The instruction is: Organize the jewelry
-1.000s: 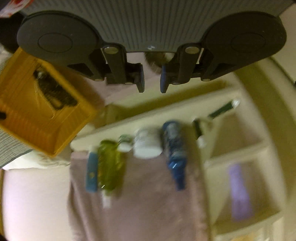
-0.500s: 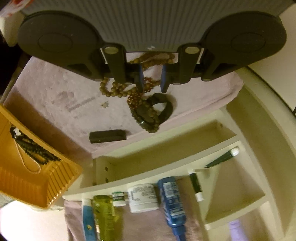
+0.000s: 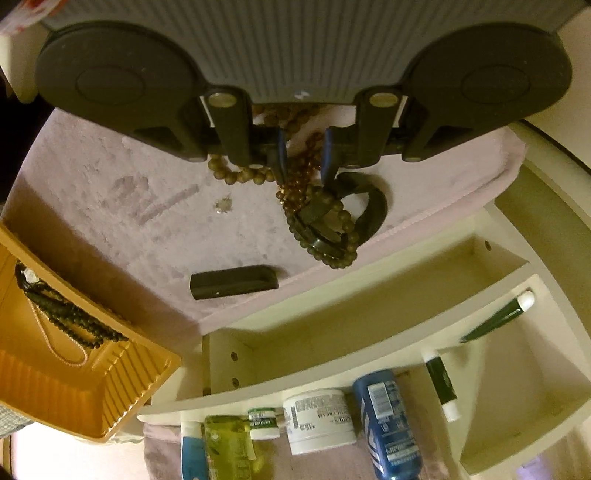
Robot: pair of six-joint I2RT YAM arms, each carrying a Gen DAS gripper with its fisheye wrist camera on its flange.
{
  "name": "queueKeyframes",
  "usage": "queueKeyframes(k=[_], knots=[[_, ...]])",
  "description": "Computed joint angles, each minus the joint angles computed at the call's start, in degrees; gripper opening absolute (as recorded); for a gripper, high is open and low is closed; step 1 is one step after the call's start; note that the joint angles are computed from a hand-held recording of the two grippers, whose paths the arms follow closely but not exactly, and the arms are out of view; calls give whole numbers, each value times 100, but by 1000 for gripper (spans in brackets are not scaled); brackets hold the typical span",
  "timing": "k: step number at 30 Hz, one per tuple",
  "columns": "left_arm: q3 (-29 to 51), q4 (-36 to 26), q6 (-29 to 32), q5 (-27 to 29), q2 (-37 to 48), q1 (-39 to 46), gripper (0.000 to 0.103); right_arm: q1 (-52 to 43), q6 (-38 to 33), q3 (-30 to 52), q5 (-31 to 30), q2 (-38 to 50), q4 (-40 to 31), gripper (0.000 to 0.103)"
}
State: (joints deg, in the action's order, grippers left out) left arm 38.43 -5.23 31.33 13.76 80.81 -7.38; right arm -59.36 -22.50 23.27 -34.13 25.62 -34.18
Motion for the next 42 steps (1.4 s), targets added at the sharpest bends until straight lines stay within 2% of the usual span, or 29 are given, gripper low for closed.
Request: queueKeyframes(k=[4,6,8,17,26,42], knots=[[133,-123,70,74,156,54,16,24,21,-12,36,7,32,7],[235,-282,62,122,178,96,13,15,13,-19,38,16,41,7],[230,-316,114,128,133,125,3,-12,-6,-16,20,39,44,7],[255,-832,173,593,-385,434,3,-32,-29,-16,-5,41,44,7],[888,-1616,-59,1118,-921,674,3,-146,-88,-5,-159,-35,-47,7],[1836,-2467,-580,1439,-1291,344,3,-128,-10,2,-183,-182,-155,7]])
